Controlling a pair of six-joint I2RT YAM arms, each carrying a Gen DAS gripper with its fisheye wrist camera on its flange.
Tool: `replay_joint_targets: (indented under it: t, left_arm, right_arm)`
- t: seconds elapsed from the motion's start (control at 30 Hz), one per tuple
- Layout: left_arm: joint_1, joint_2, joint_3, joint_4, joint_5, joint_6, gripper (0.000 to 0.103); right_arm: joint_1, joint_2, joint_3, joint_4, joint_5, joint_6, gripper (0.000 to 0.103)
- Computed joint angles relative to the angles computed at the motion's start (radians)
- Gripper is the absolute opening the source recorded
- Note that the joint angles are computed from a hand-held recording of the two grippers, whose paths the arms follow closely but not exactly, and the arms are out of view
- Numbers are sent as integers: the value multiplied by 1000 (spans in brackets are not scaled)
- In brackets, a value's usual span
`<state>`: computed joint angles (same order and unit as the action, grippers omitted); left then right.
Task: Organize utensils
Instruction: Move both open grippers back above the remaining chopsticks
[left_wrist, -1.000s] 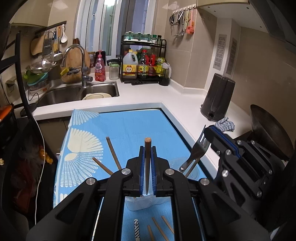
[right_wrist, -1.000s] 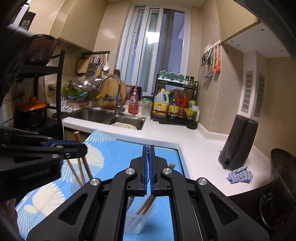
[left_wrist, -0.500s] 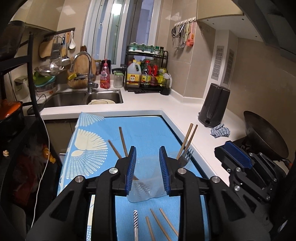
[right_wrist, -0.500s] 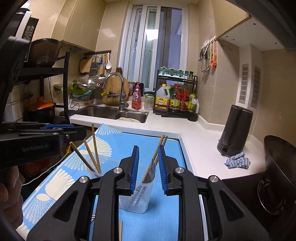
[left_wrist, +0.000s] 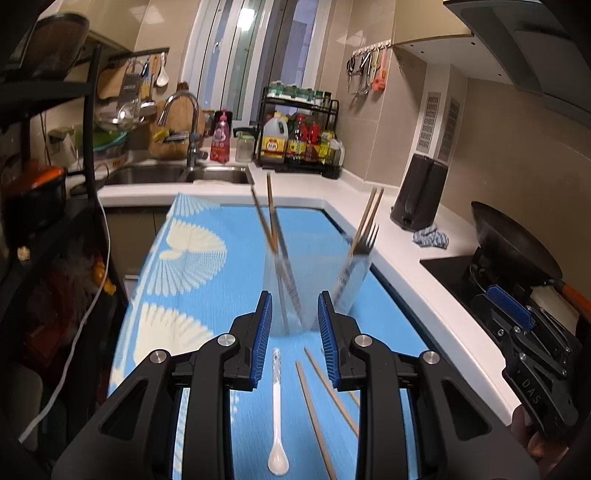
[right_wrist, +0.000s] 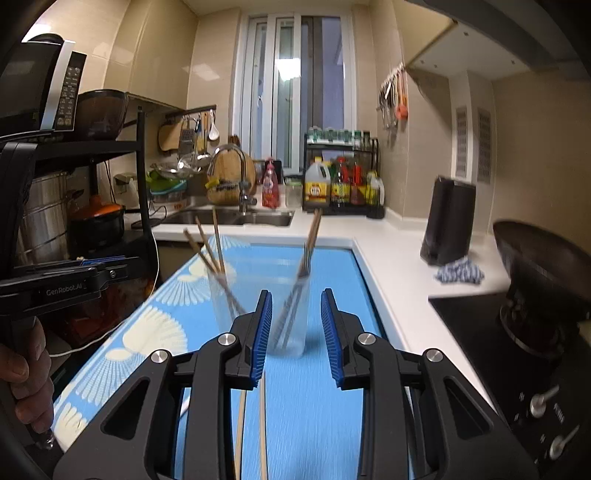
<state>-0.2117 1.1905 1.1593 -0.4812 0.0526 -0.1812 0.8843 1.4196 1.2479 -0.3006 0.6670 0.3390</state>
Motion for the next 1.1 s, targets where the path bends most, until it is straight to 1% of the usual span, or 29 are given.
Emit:
replay_joint_targets:
  t: [0.07, 0.17, 0.23, 0.33, 0.4, 0.5, 0.6, 0.7, 1.1]
  left_arm:
    - [8, -40, -87, 36, 15, -13, 26]
    - [7, -94, -225, 98, 6, -36, 26]
    - [2, -124, -303, 123, 10, -57, 26]
    - [-65, -175, -428, 175, -36, -77, 26]
    - [-107, -210, -503, 202, -49, -119, 25]
    - [-206, -252, -587, 230, -123, -169, 25]
    - [-297, -251, -626, 240, -177, -200, 25]
    - [-362, -245, -641, 247, -256, -208, 25]
    - [-459, -192, -651, 263, -399, -241, 24]
  right_arm:
    - [12, -17, -56, -2, 3, 39, 28]
    - [23, -32, -142, 11, 3, 93, 28]
    - [25, -36, -198, 14, -21, 139, 28]
    - [40, -32, -267, 32, -29, 185, 28]
    - [44, -25, -311, 50, -55, 225, 28]
    - [52, -6, -350, 71, -76, 246, 28]
    - [53, -7, -385, 96, -95, 260, 28]
    - [59, 4, -398, 110, -110, 272, 28]
    - [96, 61, -403, 134, -144, 264, 28]
